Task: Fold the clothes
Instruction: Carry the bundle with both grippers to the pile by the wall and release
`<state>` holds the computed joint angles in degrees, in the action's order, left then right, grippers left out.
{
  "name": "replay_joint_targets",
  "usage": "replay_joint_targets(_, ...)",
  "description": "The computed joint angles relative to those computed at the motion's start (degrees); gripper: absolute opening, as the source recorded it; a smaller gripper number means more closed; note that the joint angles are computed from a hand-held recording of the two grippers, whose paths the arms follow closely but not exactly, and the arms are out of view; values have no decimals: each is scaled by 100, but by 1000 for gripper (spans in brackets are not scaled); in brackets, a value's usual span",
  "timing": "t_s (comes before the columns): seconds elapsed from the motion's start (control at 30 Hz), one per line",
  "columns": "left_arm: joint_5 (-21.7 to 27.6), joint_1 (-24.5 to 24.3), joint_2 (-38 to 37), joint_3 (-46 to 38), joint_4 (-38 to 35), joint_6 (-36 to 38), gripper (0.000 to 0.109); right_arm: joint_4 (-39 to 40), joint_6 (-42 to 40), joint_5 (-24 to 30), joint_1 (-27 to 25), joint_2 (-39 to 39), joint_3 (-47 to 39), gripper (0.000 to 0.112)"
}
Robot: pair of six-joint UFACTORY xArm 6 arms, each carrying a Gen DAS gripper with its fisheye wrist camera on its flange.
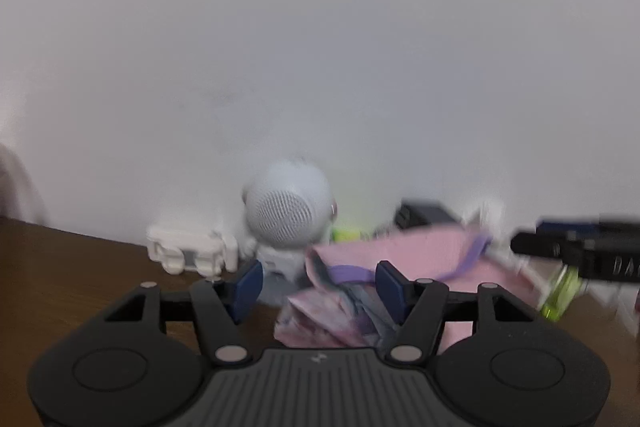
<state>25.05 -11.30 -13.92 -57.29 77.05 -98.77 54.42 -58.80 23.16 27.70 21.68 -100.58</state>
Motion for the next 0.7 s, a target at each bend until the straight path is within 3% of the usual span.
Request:
replay_joint_targets(0.07,7,-56,33,-142,147,-61,62,292,-158,96,8,92,-173,44)
replay_joint_targets(0.13,-50,-116,276,-390,-207,433,62,78,169,343,52,352,-529,36)
replay_joint_targets(0.27,352,-374,798,-697,-1025,1511,58,-1193,1309,624,153,785,-819,25)
replay_joint_targets(0.33,350,-405,751,-572,-982,1368,58,-835,945,347,188,634,-412,26)
replay_joint_targets(0.43,400,-435,330,-359,-919,1183,58,-610,893,351,92,260,-125,26)
replay_joint_targets(0.5,557,-511,-17,-216,-903,1115,56,-197,538,308,9,-352,363,26)
replay_joint_targets(0.6,1605,-1200,-993,113,-1045,1271,58,250,-184,356,-175,-1542,1357,33)
replay_joint_targets(0.7,2917,-2427,-1817,388,-1077,1445,67,170,-490,328,-410,-3075,2841,53)
